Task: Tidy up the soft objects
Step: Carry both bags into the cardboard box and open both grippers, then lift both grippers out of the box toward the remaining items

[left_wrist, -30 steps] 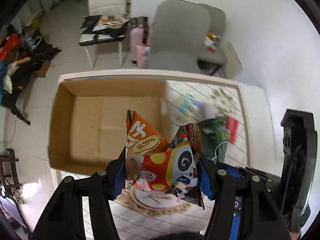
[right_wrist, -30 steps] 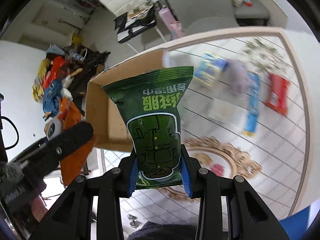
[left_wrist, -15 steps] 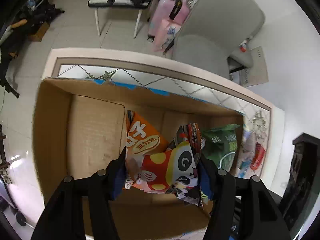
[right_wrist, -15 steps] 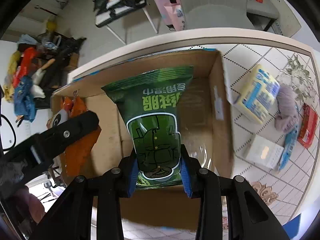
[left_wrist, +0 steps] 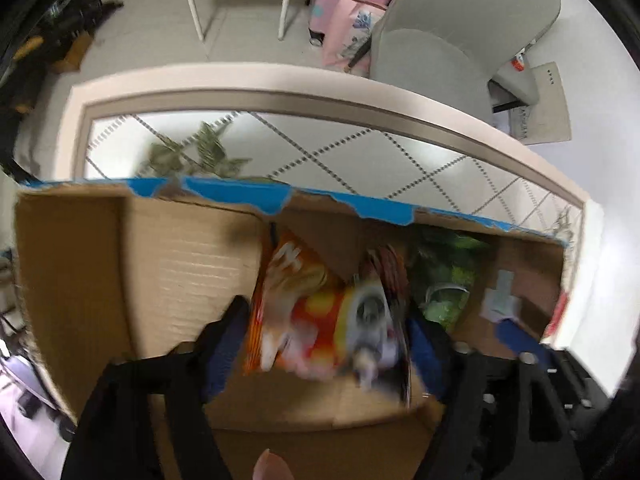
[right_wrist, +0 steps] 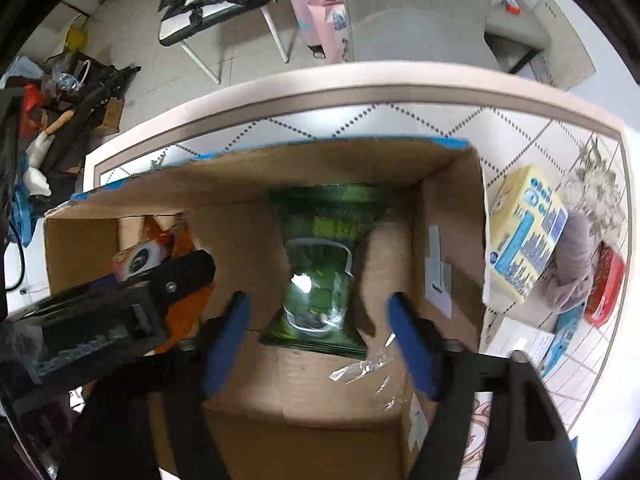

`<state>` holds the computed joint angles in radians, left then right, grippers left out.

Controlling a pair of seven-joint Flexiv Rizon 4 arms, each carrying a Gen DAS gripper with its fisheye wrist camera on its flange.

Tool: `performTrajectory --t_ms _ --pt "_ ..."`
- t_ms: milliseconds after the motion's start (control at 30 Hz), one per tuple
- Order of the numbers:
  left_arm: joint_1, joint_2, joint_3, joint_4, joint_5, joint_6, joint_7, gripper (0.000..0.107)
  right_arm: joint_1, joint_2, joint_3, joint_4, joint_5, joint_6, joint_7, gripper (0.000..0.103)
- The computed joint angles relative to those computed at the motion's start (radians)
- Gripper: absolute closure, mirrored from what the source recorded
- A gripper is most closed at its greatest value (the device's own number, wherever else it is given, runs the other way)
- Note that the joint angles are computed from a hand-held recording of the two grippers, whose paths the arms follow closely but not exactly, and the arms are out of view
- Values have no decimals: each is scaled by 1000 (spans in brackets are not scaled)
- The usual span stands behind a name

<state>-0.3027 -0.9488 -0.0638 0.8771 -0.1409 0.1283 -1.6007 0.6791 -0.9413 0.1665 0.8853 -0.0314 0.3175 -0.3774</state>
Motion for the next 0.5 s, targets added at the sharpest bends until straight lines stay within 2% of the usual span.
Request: performTrajectory --t_ms 67,133,267,500 --pt "-4 24 7 34 19 31 16 18 7 -1 0 -19 -9 -32 -9 24" --pt "-2 51 9 71 28 53 31 11 12 0 0 -29 -12 -51 -16 23" --pt "4 110 13 154 40 123 49 11 30 23 -2 -19 -22 -84 -22 22" --pt "10 250 16 336 60 264 65 11 68 88 -4 66 -42 -50 20 9"
